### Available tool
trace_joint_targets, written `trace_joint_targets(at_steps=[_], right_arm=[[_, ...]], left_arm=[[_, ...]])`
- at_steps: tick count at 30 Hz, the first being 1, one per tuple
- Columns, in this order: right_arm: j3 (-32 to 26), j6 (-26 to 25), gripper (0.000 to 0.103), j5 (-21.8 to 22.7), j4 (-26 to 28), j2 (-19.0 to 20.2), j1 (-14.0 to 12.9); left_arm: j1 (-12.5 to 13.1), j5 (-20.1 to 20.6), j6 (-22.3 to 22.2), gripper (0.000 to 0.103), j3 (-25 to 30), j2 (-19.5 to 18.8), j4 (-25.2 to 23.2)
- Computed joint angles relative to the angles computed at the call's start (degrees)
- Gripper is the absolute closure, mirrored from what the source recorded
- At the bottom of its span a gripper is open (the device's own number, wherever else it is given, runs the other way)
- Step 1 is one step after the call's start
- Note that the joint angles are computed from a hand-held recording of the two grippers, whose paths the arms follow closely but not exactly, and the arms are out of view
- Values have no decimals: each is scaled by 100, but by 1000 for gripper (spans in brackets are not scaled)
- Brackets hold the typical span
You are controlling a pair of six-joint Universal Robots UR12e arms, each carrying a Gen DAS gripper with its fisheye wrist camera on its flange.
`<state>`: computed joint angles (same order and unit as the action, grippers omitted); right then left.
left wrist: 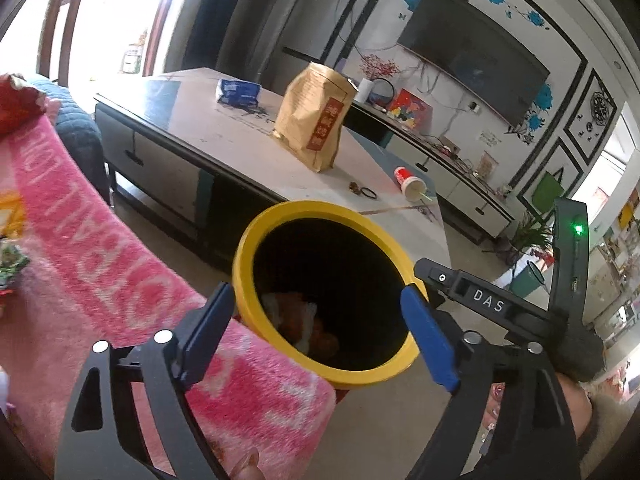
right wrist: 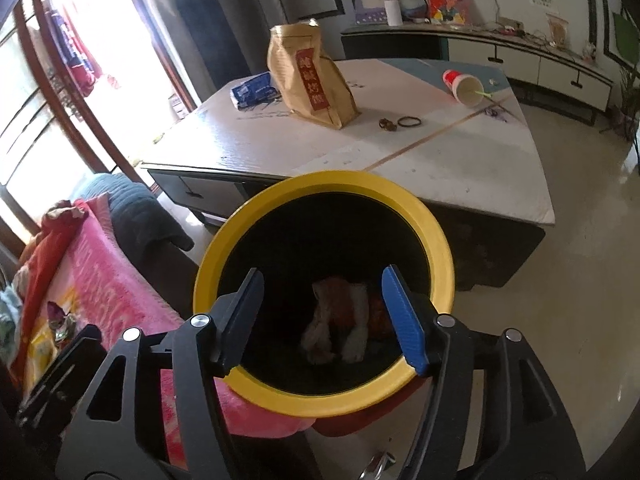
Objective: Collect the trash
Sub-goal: 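Open the right gripper over the bin while the left gripper releases the can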
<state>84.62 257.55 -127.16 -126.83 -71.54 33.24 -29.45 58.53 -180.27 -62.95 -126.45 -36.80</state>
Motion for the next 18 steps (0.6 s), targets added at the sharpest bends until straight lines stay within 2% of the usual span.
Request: trace_joint_targets(at_steps=[7, 12, 15, 18], right_arm=[[-198, -319, 44, -200, 1, 109, 88], [-303, -493, 39, -385, -103, 172, 158], [-368, -657, 32, -492, -286, 227, 211], [-481, -925, 30, -644, -431, 312, 276]], left_arm=[[81, 250, -94, 9, -224, 191, 313], [141, 416, -153, 8, -364, 304, 524], [191, 484, -240, 7, -457, 373, 655], [225, 579, -279, 7, -541, 431, 803]])
